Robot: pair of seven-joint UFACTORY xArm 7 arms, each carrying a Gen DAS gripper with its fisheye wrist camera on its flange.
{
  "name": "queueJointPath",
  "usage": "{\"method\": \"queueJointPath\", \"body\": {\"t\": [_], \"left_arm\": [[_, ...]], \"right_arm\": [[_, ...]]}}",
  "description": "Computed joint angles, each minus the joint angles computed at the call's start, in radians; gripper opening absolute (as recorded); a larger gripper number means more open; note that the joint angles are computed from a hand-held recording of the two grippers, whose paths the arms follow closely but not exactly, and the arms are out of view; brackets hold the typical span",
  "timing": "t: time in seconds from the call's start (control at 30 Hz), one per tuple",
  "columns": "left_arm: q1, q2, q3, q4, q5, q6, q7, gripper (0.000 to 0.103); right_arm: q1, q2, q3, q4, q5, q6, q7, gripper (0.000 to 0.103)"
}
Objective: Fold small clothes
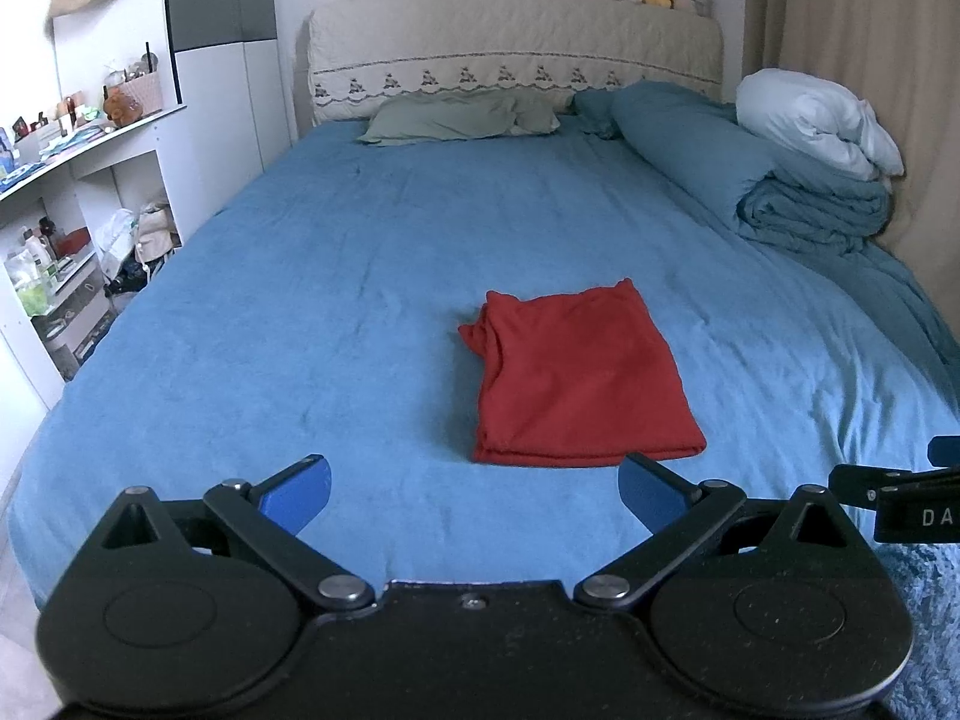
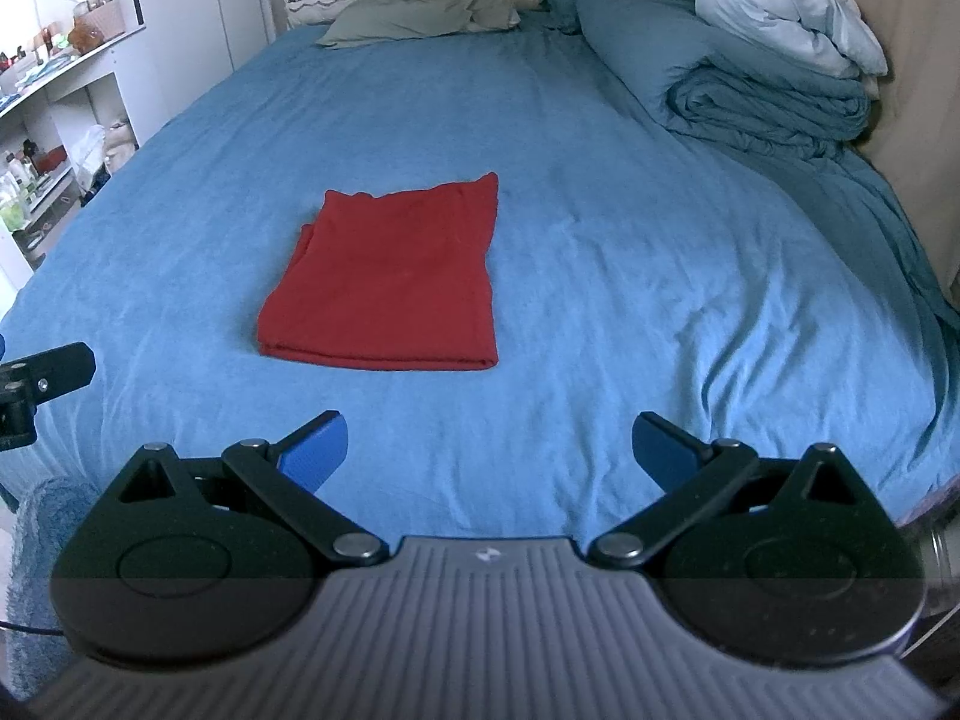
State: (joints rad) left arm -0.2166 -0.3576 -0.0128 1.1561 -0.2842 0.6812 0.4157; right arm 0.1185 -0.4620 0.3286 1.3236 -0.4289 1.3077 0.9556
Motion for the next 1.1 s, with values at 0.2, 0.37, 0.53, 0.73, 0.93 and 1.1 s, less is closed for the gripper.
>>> {"method": "queueJointPath", "body": {"t": [0.2, 0.37, 0.53, 0.73, 0.93, 1.1], "left_arm": [[-0.001, 0.003, 0.003, 0.004, -0.006, -0.001, 0.009, 0.103], [0.001, 0.003, 0.0, 0.004, -0.004, -0.001, 0.007, 0.103], [0.001, 0.003, -0.002, 0.004, -0.003, -0.004, 0.006, 0.103], [-0.005, 0.004, 0.003, 0.003, -0.016, -0.014, 0.018, 0.103], [-0.004, -0.001, -0.002, -0.009, -0.01, -0.039, 0.014, 0.103], [0.008, 0.001, -0.013, -0.013, 0.019, -0.047, -0.019, 0.103]], "right_arm": [[0.0, 0.0, -0.001, 0.0, 0.0, -0.002, -0.002, 0.103], [-0.001, -0.002, -0.006, -0.002, 0.002, -0.005, -0.009, 0.103], [-0.001, -0.006, -0.01, -0.006, 0.004, -0.007, -0.015, 0.103], [-0.005, -0.008, -0.014, -0.009, 0.008, -0.01, -0.023, 0.103], [-0.009, -0.008, -0.011, -0.008, 0.007, -0.012, -0.022, 0.103], [-0.012, -0.006, -0.01, -0.008, 0.001, -0.016, -0.019, 0.103]]}}
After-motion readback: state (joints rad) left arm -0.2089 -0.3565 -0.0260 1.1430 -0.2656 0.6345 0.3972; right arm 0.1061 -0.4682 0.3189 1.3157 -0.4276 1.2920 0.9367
